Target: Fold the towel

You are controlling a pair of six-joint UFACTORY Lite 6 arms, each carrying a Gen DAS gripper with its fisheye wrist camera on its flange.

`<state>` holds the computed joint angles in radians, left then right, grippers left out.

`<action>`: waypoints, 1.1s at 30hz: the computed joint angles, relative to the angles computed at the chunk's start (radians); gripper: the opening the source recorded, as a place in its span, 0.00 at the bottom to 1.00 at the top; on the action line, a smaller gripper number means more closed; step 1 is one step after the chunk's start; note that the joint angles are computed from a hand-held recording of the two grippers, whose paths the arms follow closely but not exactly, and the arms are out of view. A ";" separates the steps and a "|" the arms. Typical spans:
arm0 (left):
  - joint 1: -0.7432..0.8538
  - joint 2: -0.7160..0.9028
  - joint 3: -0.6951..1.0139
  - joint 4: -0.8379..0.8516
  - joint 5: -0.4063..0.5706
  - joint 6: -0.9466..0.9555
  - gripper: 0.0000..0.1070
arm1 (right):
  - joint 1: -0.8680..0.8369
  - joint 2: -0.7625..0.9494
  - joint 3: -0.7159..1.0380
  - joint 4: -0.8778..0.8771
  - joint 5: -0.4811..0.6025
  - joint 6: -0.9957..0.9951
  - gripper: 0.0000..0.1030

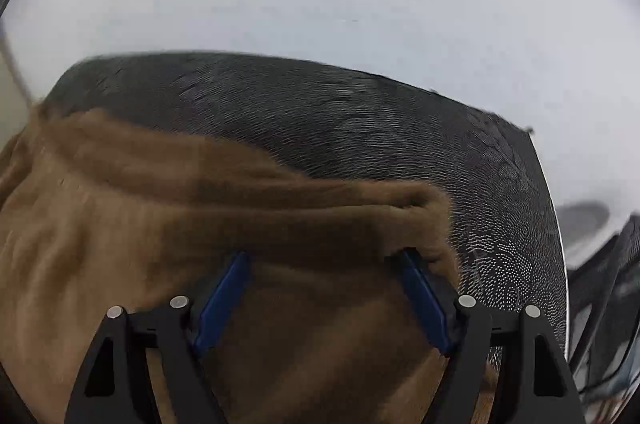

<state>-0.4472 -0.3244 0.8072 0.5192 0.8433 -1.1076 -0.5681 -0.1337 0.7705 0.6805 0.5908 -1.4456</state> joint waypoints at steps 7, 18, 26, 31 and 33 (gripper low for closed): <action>0.193 0.110 -0.077 0.064 -0.133 -0.149 0.96 | -0.046 0.066 0.025 0.079 -0.037 -0.011 0.77; 0.079 0.046 0.033 0.015 -0.070 -0.084 0.96 | -0.175 -0.211 -0.031 0.052 0.205 -0.058 0.82; 0.009 0.465 0.350 -0.035 -0.058 0.053 0.96 | 0.110 -0.399 -0.140 -0.185 0.423 0.220 0.82; 0.054 0.484 0.334 0.042 -0.107 -0.086 0.96 | 0.183 -0.312 -0.164 -0.141 0.216 0.275 0.83; 0.057 0.478 0.322 0.084 -0.119 -0.146 0.96 | 0.198 -0.310 -0.162 -0.121 0.183 0.292 0.83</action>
<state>-0.3905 0.1531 1.1295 0.6028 0.7238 -1.2532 -0.3696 -0.4439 0.6089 0.5597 0.7738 -1.1537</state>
